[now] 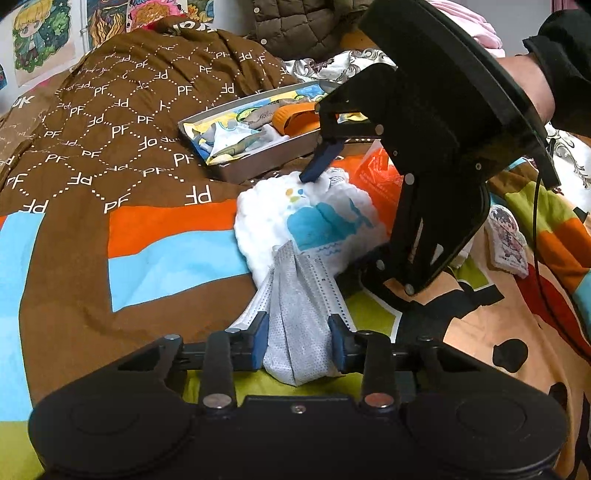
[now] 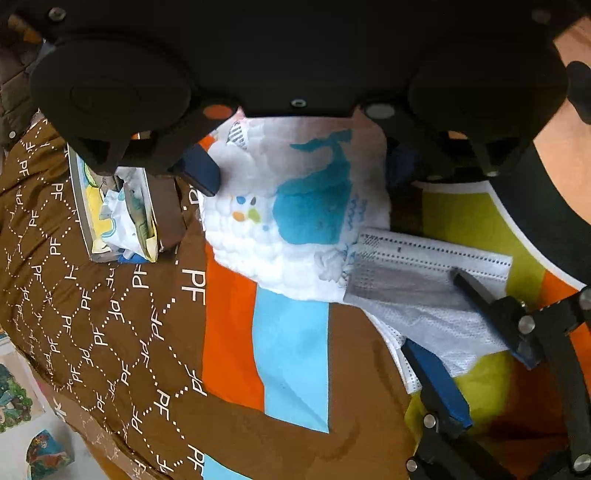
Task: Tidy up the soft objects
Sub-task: 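Grasp the grey face mask with the left tool while the right tool grasps the white baby cloth, then lift and carry the grey mask and white baby cloth over the painted tray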
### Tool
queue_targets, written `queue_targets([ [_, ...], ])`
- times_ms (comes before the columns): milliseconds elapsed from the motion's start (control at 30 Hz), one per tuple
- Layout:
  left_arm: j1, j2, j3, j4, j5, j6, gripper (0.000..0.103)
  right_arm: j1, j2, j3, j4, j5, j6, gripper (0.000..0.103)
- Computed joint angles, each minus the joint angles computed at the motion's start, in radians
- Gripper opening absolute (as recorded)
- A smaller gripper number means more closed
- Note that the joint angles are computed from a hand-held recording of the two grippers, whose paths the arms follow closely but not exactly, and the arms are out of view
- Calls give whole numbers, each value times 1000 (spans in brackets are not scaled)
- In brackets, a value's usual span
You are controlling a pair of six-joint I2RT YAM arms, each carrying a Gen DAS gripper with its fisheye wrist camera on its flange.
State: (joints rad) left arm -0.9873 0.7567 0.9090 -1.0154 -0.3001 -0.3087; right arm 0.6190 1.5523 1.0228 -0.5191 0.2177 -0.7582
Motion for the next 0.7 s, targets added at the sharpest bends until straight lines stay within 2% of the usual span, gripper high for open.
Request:
queue_targets([
  [67,-9,-1,-1,-2,-8,-2,35,-5,3,3,-7,-5,19,70],
  [267,-9,-4,0,-6,-9,6,30,-45,-1,39,-62,-64,99,50],
  [333,-21,0,1,-7,-20,-2,29,-63,-9,51,-80,-89,121,38],
  [600,-62,9,15,-15,-59,-8,20,-69,-30,46,-87,-77,196,29],
  [700,-73,5,23,-22,-77,-26,18,-71,-31,60,-103,-80,269,26],
])
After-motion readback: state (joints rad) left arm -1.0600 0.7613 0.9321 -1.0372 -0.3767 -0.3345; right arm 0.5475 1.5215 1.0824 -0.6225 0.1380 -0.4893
